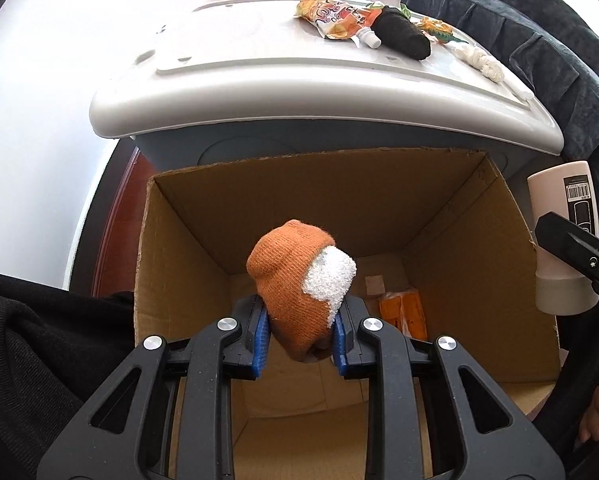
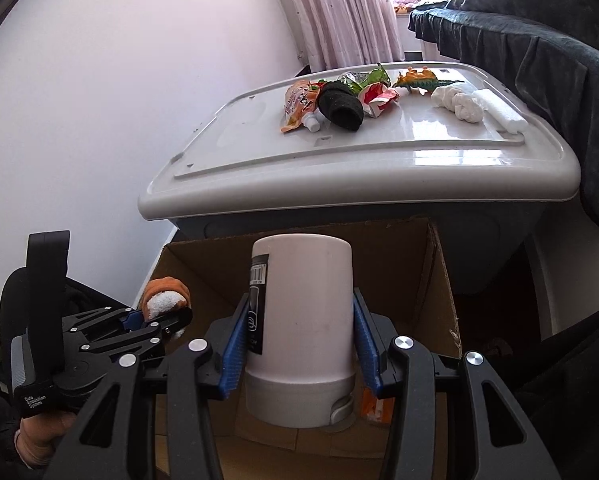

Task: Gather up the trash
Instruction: 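Drop the sock into the box with the left tool while the right tool drops the container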

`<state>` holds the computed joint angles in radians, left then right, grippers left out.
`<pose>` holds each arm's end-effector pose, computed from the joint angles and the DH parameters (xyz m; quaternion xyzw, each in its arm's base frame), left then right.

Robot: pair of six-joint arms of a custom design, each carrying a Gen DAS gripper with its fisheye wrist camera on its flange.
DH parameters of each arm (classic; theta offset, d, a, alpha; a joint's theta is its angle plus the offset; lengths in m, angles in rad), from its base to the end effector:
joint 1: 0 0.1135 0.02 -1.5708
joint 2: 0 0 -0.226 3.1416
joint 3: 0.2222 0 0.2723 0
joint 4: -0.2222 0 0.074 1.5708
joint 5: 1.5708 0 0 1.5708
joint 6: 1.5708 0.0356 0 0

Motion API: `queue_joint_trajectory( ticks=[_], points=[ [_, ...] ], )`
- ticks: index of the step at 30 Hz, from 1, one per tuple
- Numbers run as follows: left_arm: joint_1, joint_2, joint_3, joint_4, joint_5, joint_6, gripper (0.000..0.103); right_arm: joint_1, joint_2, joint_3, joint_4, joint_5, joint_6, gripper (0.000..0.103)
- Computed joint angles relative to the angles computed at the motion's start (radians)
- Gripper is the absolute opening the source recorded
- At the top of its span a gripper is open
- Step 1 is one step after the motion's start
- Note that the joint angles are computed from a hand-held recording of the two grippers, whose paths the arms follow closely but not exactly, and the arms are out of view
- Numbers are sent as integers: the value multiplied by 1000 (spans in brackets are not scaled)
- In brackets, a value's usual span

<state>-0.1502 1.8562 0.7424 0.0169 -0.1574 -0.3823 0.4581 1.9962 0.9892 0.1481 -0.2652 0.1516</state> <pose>0.3019 -0.0400 0.0214 -0.1305 0.9604 0.0122 0.2459 0.3337 0.1750 0.0449 -0.1874 0.9112 0.2219 0.2923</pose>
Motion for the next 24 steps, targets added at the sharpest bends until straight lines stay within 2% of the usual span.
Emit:
queue_joint_trajectory(
  ticks=[7, 9, 10, 11, 12, 13, 24],
  points=[
    [-1, 0, 0, -2, -5, 1, 24, -2, 2, 1, 0, -3, 0, 47],
    [-4, 2, 1, -1, -8, -1, 29, -3, 7, 9, -14, -14, 1, 47],
    [-12, 5, 7, -9, -29, -8, 49, -2, 10, 15, -19, -13, 7, 48],
    [-19, 10, 16, -22, -52, -17, 81, 0, 10, 13, -13, -3, 15, 59],
    [-27, 11, 22, -34, -84, -31, 93, -1, 4, 7, -1, 12, 24, 65],
    [-34, 0, 12, -25, -114, -39, 94, -4, -9, -10, 23, 23, 34, 69],
    [-24, -19, -8, 4, -79, -20, 94, -49, -20, -21, 46, 4, 109, 69]
  ],
)
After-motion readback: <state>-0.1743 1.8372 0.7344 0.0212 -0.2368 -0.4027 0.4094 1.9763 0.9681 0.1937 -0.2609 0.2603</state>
